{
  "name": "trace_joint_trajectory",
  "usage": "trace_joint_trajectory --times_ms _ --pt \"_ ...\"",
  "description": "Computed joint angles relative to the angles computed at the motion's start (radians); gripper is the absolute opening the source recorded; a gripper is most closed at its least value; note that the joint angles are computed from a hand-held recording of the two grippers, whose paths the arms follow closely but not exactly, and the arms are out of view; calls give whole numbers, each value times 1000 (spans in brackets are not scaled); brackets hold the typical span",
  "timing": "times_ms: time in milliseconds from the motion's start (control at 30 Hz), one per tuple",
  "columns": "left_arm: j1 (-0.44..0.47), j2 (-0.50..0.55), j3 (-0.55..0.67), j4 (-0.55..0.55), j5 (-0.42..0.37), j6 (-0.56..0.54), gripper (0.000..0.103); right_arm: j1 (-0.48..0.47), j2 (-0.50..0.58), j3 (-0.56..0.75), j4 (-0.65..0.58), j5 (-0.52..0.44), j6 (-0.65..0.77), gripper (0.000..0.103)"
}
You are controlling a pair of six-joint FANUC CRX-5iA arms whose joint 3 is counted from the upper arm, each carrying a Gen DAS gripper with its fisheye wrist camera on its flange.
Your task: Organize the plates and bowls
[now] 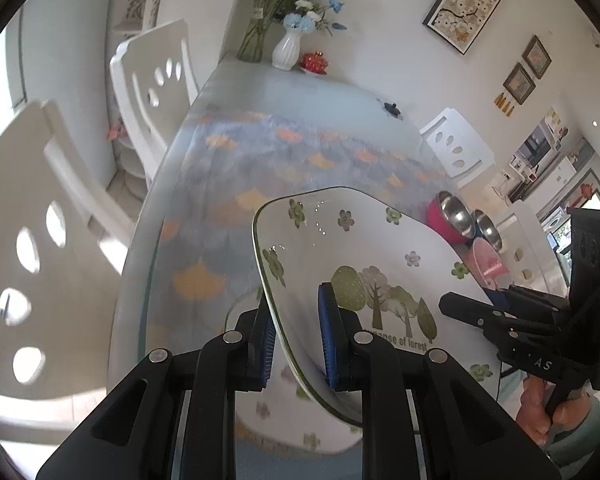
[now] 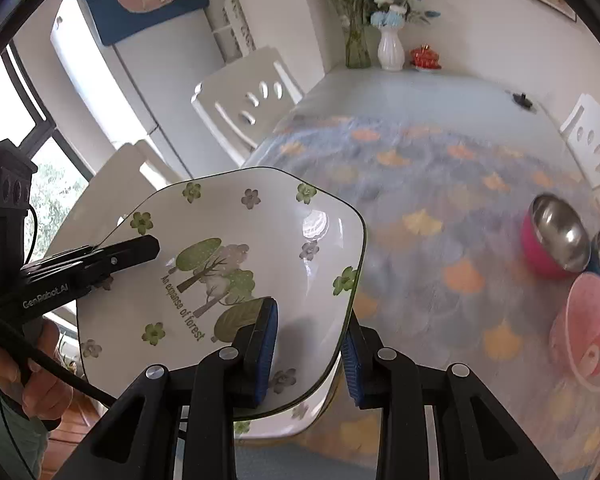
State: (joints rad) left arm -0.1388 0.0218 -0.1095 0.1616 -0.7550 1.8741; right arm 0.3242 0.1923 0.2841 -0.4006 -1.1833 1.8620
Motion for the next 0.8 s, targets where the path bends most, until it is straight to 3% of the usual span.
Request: trace_joint_trajectory --times_ms 333,567,800 --pt "-12 -62 -124 -7 40 38 16 24 -30 -90 11 -27 2 29" --pt "-5 -86 -215 41 82 -17 16 4 -29 -138 -46 -26 -1 29" --pt "-8 -69 -245 71 84 -57 16 24 -33 -191 -7 1 -46 29"
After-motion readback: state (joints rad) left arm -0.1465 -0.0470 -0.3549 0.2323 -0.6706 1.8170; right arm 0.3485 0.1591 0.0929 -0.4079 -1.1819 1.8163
